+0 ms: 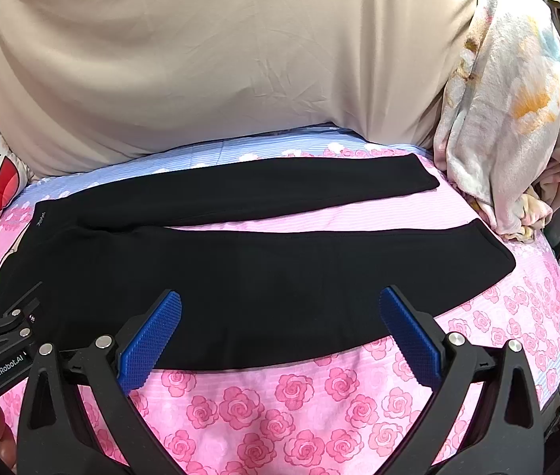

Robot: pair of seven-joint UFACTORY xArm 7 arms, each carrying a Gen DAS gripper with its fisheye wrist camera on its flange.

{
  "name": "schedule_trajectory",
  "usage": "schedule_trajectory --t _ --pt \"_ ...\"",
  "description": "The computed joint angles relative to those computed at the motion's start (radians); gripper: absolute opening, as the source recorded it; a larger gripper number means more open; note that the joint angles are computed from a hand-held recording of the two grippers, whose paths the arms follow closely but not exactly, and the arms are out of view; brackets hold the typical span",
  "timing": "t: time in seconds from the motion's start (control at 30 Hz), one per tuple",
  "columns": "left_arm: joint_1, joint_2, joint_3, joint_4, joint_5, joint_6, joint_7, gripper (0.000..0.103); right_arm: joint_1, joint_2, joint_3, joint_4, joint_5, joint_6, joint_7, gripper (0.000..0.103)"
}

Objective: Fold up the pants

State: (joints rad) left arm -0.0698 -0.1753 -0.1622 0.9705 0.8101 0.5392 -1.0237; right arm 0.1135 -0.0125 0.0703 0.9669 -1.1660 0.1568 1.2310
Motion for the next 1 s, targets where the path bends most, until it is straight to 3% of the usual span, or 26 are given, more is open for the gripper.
schedule_trajectory --t 1.0 --pt "0.014 -0.012 0.005 -0.012 0.001 -0.012 0.008 0.098 0.013 0.006 0.001 0.012 -0.05 0.011 0.047 0.098"
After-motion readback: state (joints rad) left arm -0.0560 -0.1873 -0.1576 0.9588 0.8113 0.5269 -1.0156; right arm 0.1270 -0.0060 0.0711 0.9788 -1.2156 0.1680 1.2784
